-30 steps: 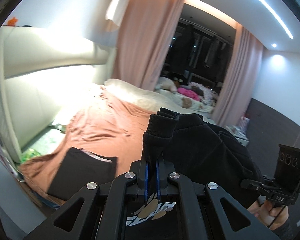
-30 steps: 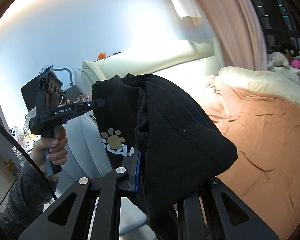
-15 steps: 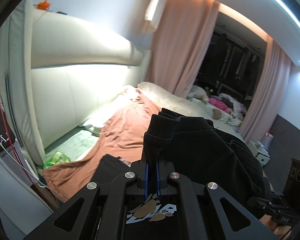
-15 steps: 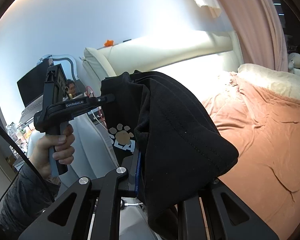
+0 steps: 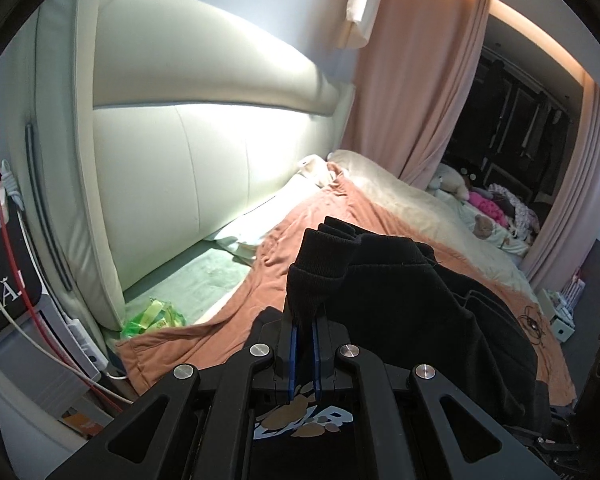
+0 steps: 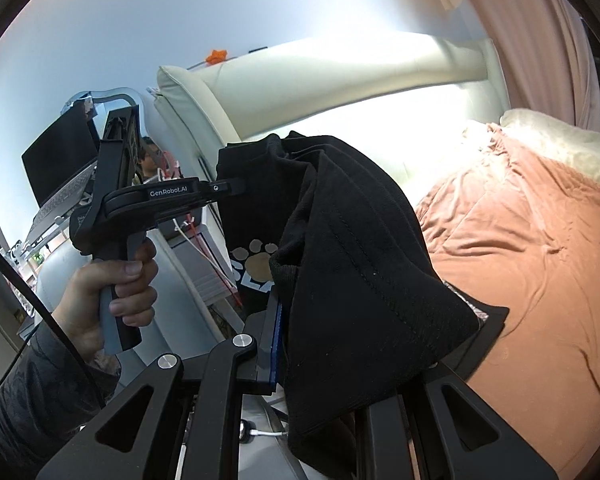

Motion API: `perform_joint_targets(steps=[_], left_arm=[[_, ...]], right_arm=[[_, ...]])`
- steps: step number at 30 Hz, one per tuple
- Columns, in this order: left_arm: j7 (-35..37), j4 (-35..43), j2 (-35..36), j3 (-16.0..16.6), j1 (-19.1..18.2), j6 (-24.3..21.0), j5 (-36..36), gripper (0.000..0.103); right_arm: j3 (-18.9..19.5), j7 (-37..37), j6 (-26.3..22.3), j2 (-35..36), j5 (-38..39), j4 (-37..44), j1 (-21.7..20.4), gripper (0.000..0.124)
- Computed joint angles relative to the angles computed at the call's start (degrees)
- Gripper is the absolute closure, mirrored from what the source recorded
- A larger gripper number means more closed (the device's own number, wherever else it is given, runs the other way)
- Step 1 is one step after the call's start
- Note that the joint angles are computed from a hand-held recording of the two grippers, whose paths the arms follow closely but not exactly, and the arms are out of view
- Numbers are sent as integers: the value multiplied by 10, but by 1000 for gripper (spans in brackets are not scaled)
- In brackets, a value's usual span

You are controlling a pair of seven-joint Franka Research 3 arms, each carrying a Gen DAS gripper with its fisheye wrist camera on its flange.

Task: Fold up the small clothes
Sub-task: 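Carry the lifted navy shirt with both grippers toward the folded black shirt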

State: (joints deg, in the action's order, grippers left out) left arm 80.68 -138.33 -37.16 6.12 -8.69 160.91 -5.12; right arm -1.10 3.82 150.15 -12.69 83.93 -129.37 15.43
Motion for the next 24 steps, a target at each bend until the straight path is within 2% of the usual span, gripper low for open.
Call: perform_joint_targets(steps=[4,8,12,18,24], left_arm=[[-26,23,50,-21,30,6,18,98],[-22,62,113,-16,27,17,11,98],[-8,111,177,-20,27,17,-4,98],[-13,196,284,-58,63,-1,3,98],[-44,271,385,-97,93,-18,50,98]], right_arm=[[-9,22,-29,49,-23,43,-15,114],[-10,37,-55,105,-51,96,-41,114],[-5,91,-83,169,-102,176,-74,114],[12,161,-125,263,-170,295,-126,114],[29,239,-168,382,-243,439,-172,114]])
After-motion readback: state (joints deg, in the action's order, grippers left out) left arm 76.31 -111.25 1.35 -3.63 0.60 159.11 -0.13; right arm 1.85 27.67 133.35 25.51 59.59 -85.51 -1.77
